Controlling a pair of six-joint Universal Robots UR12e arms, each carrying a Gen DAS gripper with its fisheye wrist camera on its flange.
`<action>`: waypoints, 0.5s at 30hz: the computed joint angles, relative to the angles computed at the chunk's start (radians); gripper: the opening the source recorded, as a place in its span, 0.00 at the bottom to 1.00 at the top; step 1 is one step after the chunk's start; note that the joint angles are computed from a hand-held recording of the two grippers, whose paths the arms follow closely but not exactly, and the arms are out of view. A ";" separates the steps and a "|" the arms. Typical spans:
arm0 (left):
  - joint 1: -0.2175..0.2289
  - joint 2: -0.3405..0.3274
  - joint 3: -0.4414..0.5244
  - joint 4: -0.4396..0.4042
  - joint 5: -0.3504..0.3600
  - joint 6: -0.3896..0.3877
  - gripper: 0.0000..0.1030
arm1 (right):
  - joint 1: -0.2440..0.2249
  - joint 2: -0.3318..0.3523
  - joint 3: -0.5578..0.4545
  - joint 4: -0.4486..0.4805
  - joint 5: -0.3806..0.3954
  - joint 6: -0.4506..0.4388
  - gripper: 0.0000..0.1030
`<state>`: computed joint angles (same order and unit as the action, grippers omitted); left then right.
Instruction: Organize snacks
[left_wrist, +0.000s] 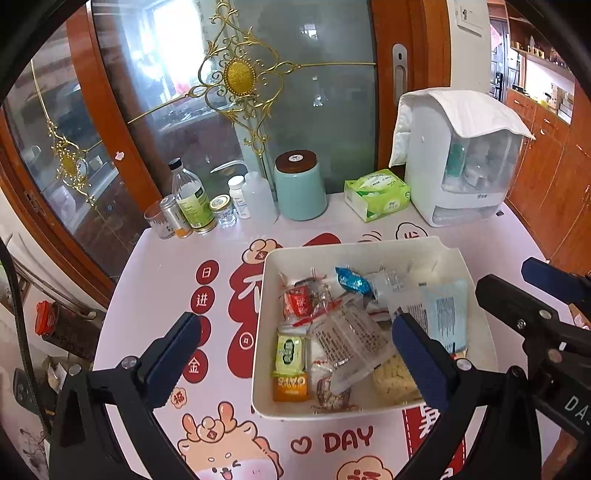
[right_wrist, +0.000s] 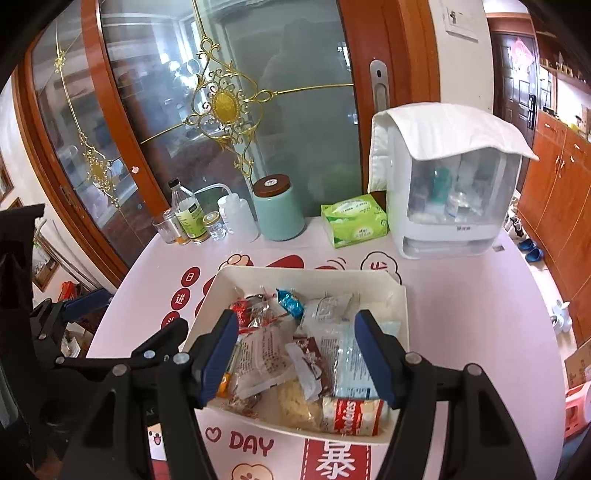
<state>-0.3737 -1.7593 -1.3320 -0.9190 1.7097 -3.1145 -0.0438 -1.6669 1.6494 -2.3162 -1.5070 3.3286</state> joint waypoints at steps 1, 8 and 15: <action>0.000 0.009 -0.012 0.003 -0.002 -0.001 1.00 | 0.002 -0.004 0.004 0.000 -0.002 0.003 0.64; 0.003 0.087 -0.119 0.017 -0.024 0.000 1.00 | 0.011 -0.047 0.060 0.002 -0.001 0.039 0.65; 0.005 0.199 -0.274 0.008 -0.021 -0.011 1.00 | 0.023 -0.127 0.164 0.047 0.011 0.075 0.65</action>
